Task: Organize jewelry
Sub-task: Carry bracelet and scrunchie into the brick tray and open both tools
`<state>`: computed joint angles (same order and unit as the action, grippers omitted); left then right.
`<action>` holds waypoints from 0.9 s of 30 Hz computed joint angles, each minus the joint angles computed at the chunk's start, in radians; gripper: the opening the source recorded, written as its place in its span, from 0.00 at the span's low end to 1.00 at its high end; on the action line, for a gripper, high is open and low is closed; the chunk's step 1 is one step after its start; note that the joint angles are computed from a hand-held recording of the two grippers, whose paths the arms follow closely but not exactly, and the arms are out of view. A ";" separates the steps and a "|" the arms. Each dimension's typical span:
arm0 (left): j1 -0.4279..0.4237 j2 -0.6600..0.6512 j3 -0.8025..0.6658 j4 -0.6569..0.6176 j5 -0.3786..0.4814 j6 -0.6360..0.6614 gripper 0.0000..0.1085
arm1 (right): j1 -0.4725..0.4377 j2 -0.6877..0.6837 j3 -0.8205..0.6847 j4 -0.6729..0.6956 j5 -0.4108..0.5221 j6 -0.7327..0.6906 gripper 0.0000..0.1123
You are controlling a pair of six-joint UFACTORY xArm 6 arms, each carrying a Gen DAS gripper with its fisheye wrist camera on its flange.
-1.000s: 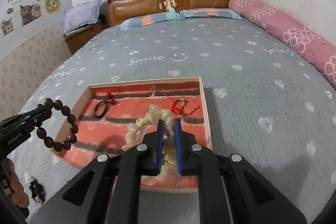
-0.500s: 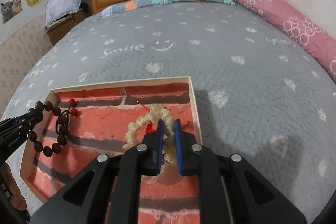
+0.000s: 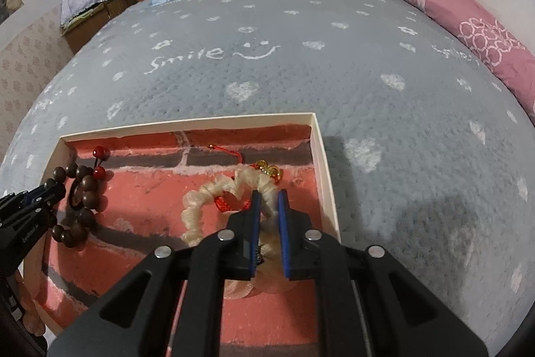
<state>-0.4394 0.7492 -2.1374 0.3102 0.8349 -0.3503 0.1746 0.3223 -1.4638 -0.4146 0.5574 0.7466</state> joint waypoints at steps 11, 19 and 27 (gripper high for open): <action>-0.011 0.088 -0.148 0.016 0.109 0.020 0.18 | -0.001 0.048 -0.059 0.075 0.072 -0.063 0.13; -0.009 -0.091 0.085 0.064 -0.020 -0.028 0.79 | 0.017 -0.053 0.011 0.050 0.053 -0.069 0.71; 0.009 -0.407 0.441 0.065 -0.145 -0.056 0.90 | 0.030 -0.273 0.198 -0.013 0.047 -0.021 0.80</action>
